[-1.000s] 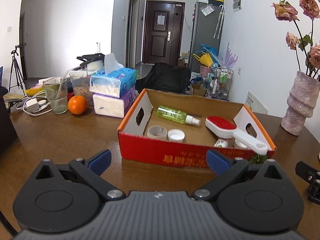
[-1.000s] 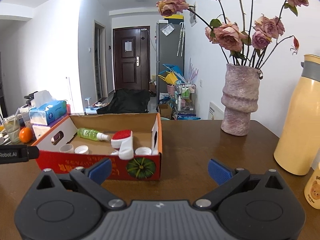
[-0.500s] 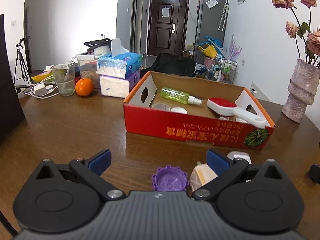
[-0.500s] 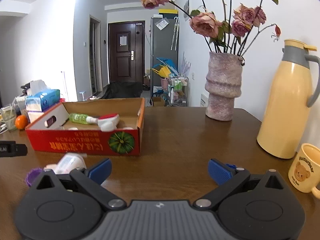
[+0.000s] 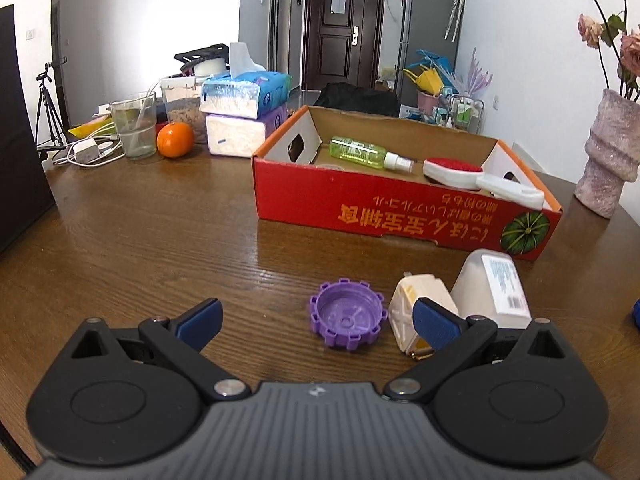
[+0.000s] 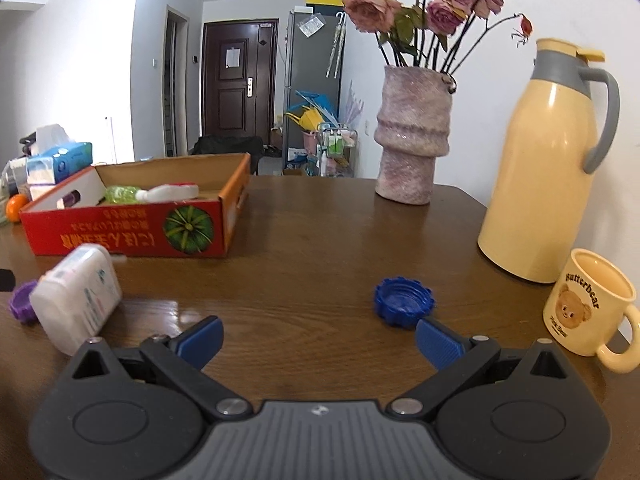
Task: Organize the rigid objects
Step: 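Withdraw both open tools from the box back over the table, then grasp the purple cap with the left gripper while the right grasps the blue cap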
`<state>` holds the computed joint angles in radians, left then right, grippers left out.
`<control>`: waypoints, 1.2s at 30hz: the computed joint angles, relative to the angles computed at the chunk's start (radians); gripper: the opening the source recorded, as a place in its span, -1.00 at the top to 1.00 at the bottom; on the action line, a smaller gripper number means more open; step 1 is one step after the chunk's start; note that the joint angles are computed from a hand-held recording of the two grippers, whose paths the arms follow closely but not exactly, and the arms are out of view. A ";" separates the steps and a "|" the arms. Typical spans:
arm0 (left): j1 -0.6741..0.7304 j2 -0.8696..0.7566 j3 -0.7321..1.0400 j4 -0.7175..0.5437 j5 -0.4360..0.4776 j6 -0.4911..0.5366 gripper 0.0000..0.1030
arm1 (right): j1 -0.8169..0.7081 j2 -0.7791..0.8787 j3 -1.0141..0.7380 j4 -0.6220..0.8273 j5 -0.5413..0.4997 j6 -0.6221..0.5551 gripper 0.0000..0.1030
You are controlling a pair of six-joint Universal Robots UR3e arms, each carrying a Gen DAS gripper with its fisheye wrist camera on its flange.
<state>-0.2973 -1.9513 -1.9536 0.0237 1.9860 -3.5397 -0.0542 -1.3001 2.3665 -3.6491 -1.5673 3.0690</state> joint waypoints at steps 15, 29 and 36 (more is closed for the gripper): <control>0.025 -0.050 -0.003 -0.003 -0.042 0.034 -1.00 | -0.161 0.167 -0.101 -0.009 0.058 -0.068 -0.95; 0.055 -0.151 0.065 0.031 -0.071 0.091 -1.00 | -0.193 0.264 -0.310 0.187 0.051 0.026 -0.83; 0.067 -0.195 0.093 0.095 -0.072 0.131 -0.98 | -0.186 0.297 -0.359 0.185 0.061 0.022 -0.41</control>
<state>-0.2305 -2.1467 -1.8608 0.1188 1.9137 -3.4091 -0.2398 -1.0032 2.0080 -3.4638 -1.5066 3.0913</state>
